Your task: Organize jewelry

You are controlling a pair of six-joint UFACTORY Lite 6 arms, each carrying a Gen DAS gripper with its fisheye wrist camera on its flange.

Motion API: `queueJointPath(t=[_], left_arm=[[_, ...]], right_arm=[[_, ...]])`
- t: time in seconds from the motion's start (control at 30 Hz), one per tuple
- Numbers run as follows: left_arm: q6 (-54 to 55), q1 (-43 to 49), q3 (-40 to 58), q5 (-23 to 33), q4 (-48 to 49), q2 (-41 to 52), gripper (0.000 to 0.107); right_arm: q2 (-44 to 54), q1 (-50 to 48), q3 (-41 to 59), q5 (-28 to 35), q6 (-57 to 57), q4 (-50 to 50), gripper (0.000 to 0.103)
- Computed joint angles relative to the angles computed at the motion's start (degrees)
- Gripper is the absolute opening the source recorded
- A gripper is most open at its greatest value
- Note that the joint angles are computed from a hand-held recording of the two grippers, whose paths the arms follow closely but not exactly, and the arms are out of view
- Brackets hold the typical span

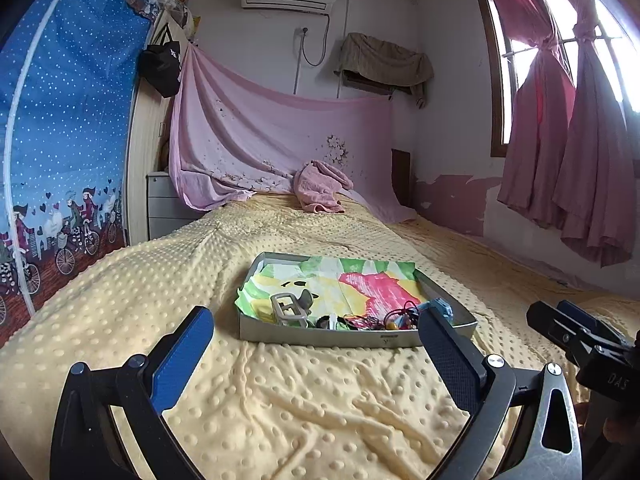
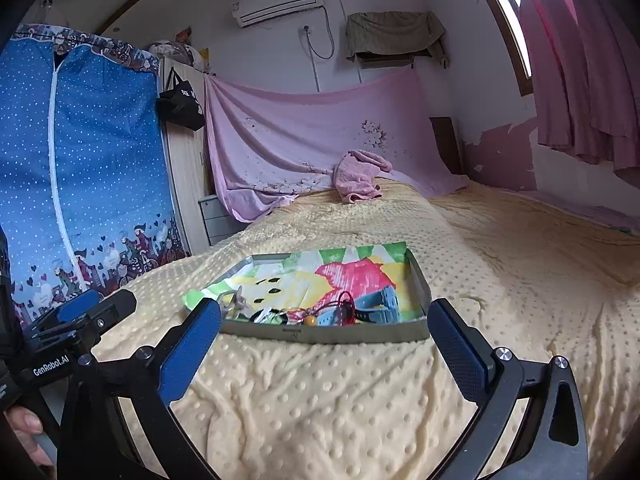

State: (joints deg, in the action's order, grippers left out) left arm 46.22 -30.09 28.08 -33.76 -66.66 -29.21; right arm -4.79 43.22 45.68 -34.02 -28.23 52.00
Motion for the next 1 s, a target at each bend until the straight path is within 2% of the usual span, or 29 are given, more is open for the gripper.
queueJointPath(t=[0.3,0.37,0.43,0.7,0.87,1.0], left_arm=[[13.67,-9.0,-6.34,-5.64,-15.59,-12.16,0.103],[16.28,-12.66,-7.7,-8.72,-19.45,-14.72,0.103],[18.17,-17.69,-8.92,-14.26,-24.39,-16.63,0.103],[19.71,-34.38,-13.74,-29.74,-33.53,-21.96,0.103],[17.72,-39.92,-15.47,-35.01,-35.09,-23.64,0.103],[15.31,-43.44,-16.08,-37.69,-35.35,-22.05,0.103]], right_arm=[[-8.69,8.39,-9.04,-5.0,-6.84,11.33,0.102],[-10.38,10.73,-10.74,-6.39,-8.55,14.15,0.102],[-11.6,12.81,-11.84,-7.42,-10.62,17.01,0.102],[-15.79,22.71,-15.19,-16.06,-17.71,27.43,0.102],[-15.98,26.54,-16.15,-20.22,-18.97,30.37,0.102],[-15.64,26.44,-16.27,-20.07,-18.7,30.22,0.102]])
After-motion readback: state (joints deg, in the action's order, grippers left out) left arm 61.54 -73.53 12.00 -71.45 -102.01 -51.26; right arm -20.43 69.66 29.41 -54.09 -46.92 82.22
